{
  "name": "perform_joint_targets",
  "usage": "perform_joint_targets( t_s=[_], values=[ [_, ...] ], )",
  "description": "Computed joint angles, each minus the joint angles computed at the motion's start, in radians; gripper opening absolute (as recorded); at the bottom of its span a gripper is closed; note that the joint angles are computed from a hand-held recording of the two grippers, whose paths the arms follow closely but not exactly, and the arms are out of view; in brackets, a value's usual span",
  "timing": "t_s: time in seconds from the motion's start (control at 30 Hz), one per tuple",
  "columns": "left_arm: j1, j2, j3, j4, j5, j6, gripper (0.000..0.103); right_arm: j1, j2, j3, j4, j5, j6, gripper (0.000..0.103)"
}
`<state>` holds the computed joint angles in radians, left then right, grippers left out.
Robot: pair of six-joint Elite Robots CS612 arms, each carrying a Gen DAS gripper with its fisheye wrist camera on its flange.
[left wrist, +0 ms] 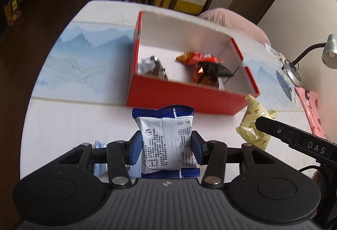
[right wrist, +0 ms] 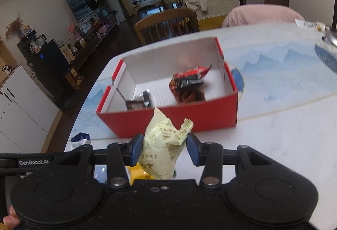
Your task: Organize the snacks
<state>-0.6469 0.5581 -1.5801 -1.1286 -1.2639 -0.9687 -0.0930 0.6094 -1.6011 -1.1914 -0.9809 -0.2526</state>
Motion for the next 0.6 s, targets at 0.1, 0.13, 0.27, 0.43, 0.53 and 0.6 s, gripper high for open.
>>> perform_joint_targets(
  t_s=[0.1, 0.13, 0.27, 0.43, 0.53, 0.6],
  values=[
    [0.005, -0.015, 0.019, -0.014, 0.016, 0.017, 0.048, 0.001, -0.013, 0.027, -0.036, 0.002, 0.000, 0.041],
    [0.007, -0.020, 0.027, -0.019, 0.019, 0.022, 0.048, 0.003, -0.017, 0.037, -0.053, 0.001, 0.002, 0.041],
    [0.017, -0.039, 0.062, -0.044, 0.030, 0.033, 0.048, 0.009, -0.031, 0.074, -0.078, -0.003, -0.019, 0.040],
    [0.024, -0.045, 0.083, -0.044, 0.023, 0.030, 0.048, 0.004, -0.041, 0.099, -0.003, -0.003, -0.112, 0.041],
    [0.026, -0.042, 0.085, -0.035, 0.005, 0.018, 0.048, -0.002, -0.037, 0.101, 0.041, -0.011, -0.187, 0.042],
    [0.027, -0.040, 0.087, -0.027, -0.008, 0.008, 0.048, -0.004, -0.043, 0.115, 0.088, -0.022, -0.229, 0.043]
  ],
)
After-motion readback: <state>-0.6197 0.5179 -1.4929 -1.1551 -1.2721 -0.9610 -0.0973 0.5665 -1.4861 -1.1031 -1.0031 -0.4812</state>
